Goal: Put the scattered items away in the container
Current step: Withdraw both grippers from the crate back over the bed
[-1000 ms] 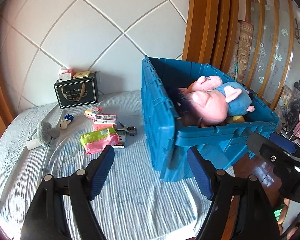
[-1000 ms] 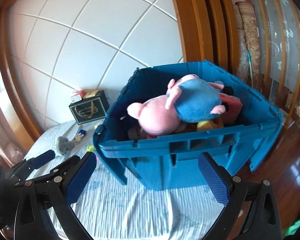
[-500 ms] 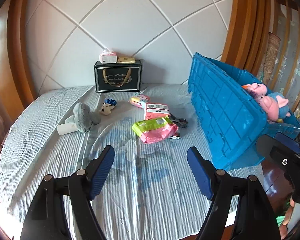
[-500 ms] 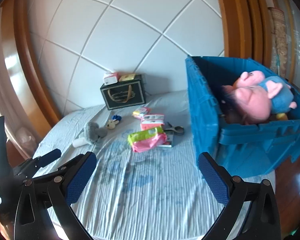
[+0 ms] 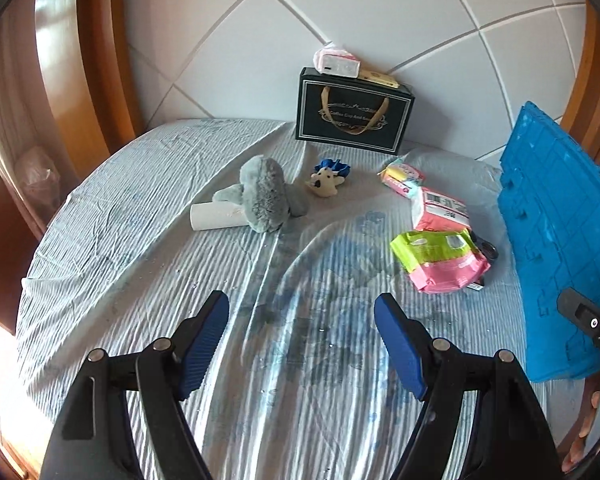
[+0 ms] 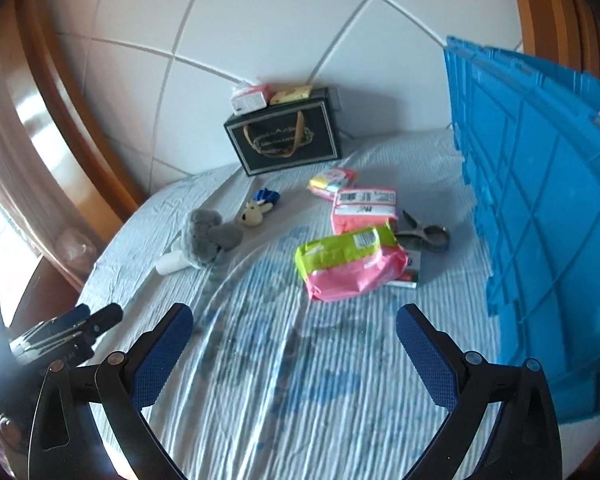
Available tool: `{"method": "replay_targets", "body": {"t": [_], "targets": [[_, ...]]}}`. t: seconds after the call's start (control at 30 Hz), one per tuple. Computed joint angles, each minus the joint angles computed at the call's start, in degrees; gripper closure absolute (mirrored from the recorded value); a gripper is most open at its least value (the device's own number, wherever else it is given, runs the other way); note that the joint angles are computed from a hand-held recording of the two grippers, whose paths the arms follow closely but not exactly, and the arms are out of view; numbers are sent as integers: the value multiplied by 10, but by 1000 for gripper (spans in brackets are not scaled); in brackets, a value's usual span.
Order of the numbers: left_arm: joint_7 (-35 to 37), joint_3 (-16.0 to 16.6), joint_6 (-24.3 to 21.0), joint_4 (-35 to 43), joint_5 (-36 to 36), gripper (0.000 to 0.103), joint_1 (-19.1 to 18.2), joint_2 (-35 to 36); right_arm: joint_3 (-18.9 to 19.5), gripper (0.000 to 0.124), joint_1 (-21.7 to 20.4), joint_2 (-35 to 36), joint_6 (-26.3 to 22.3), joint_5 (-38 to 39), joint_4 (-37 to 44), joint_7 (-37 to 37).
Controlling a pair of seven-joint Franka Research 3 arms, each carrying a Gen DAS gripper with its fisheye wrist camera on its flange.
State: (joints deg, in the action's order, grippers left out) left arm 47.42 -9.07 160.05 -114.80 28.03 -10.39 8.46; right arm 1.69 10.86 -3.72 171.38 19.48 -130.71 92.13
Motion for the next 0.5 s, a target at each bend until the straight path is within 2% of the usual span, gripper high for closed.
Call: {"method": "replay_targets", "body": {"t": [0.17, 0.23, 0.37, 0.5], "targets": [[-16, 31, -11, 25, 52, 28, 13, 31, -3, 21, -3, 62, -38, 16, 53, -15], [3, 33, -14, 36, 43, 28, 27, 45, -4, 21, -2, 78, -41, 16, 68, -5], [63, 33, -18, 74, 5, 28, 55, 83, -26, 21, 17, 116, -53, -76, 111, 101], [129, 21, -20, 116, -57, 28, 85, 124, -47, 21, 50, 174, -96, -173, 194, 196]]}}
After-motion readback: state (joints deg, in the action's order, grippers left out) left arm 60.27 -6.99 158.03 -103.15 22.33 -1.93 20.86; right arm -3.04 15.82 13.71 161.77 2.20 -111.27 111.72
